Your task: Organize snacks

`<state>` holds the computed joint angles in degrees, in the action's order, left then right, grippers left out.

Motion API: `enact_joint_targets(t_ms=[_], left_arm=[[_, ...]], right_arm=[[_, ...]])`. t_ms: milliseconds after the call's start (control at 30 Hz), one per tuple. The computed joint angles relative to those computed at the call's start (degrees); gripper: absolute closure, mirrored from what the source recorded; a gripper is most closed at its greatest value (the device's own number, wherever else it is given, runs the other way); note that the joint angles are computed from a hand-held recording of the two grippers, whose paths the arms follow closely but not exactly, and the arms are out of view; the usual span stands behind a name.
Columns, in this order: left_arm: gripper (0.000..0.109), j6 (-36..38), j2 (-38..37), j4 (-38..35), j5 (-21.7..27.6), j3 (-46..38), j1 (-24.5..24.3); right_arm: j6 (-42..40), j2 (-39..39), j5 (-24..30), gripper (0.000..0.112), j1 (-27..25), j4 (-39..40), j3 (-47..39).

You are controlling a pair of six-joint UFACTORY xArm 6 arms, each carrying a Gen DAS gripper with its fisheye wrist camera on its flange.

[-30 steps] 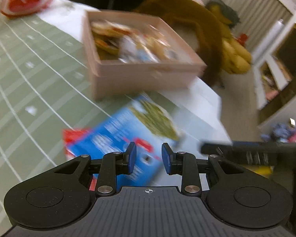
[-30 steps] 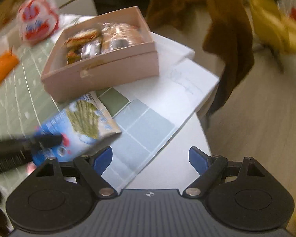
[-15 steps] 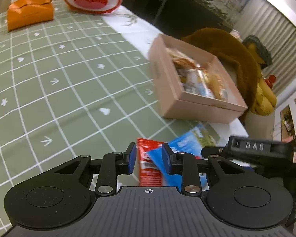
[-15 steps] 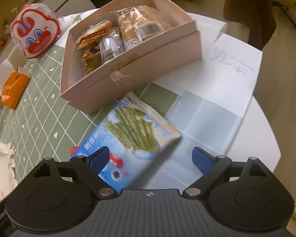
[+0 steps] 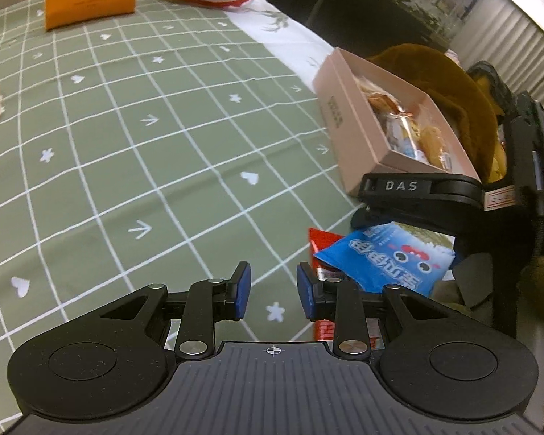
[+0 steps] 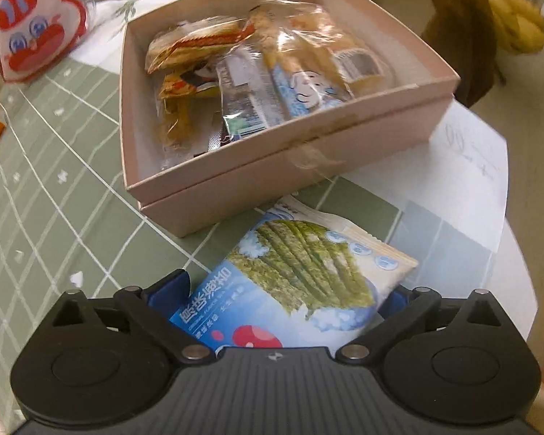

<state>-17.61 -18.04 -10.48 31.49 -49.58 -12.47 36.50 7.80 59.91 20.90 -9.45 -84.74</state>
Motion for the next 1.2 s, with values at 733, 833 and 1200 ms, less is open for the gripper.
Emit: enact_joint_targets(t_ms=[733, 833, 1200], left_arm=[[0.072, 13.36, 3.01, 16.96, 6.74, -4.72, -12.42], [0.071, 14.91, 4.39, 16.66, 7.86, -6.59, -12.56], [0.032, 8.16, 7.27, 13.37, 7.58, -8.43, -9.27]], right_arm=[[-35.99, -20.25, -14.26, 0.016, -14.25, 18.21, 25.33], [-40.22, -21.31, -14.18, 0.016, -14.77, 24.1, 26.23], [-42.68, -24.85, -21.06, 0.016, -11.97, 21.55, 32.58]])
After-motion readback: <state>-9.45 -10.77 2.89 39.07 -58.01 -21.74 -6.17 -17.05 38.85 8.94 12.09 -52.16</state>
